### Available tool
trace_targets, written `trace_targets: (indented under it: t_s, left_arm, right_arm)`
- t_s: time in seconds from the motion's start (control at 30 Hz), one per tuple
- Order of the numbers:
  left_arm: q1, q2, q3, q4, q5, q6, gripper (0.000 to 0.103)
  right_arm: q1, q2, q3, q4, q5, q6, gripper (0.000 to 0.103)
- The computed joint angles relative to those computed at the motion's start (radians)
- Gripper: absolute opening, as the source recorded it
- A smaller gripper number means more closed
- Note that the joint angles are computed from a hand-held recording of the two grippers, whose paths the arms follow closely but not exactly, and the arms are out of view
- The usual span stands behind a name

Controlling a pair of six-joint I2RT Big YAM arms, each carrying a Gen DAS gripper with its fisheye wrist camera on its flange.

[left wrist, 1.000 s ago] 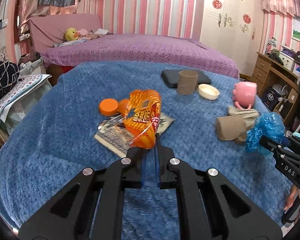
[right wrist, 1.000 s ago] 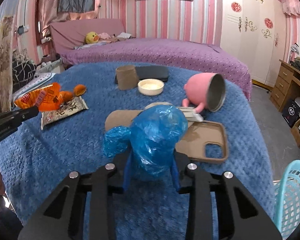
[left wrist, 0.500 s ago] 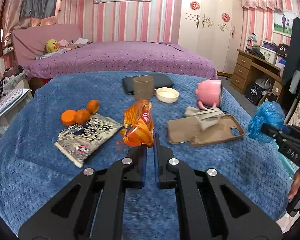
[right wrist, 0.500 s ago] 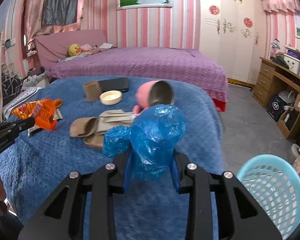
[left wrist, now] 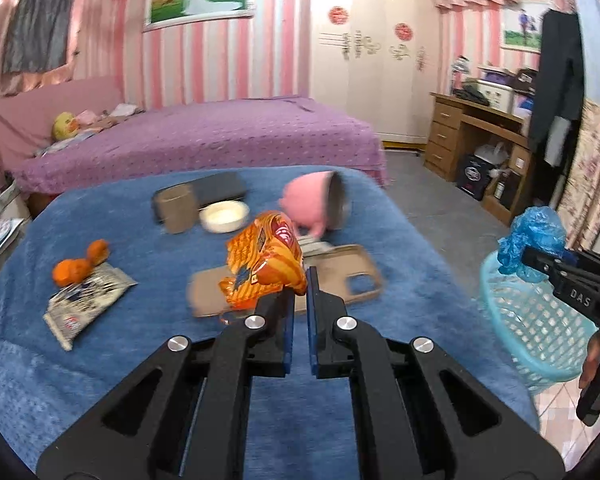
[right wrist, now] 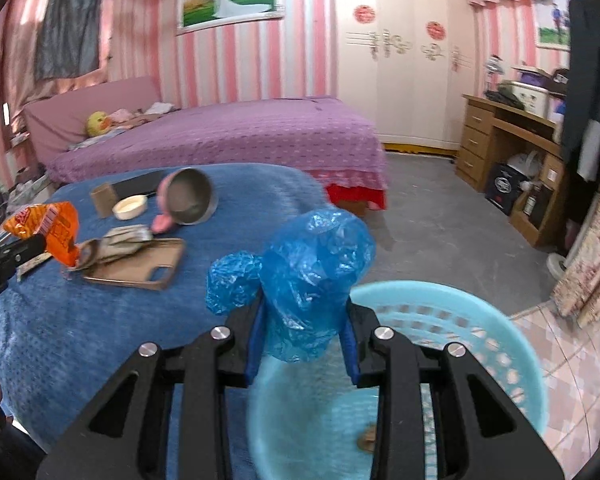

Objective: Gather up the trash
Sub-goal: 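Carry the wrapper and blue bag with both tools over the basket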

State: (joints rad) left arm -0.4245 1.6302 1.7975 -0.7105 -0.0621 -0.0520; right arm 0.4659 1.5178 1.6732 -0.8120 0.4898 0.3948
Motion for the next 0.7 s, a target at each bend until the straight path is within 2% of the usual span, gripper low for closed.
trace_targets:
  t_s: [0.27,0.57,0.7]
  left_arm:
    - [-0.130,0.040,0.055,-0.002,0.001,0.026,0.004]
    - [-0.259,0.073,0.108,-0.011,0.056,0.035,0.004]
    - [-0.285,0.086,0.132,-0.025,0.091,0.022,0.004]
  right_arm:
    - [-0.092,-0.124,-0.149,0.007,0.018,0.056,0.032]
    - [-0.147,-0.176,-0.215,-0.010,0.032,0.057,0.032]
    - [-0.165,-0.197,-0.237,-0.011,0.037,0.057,0.032]
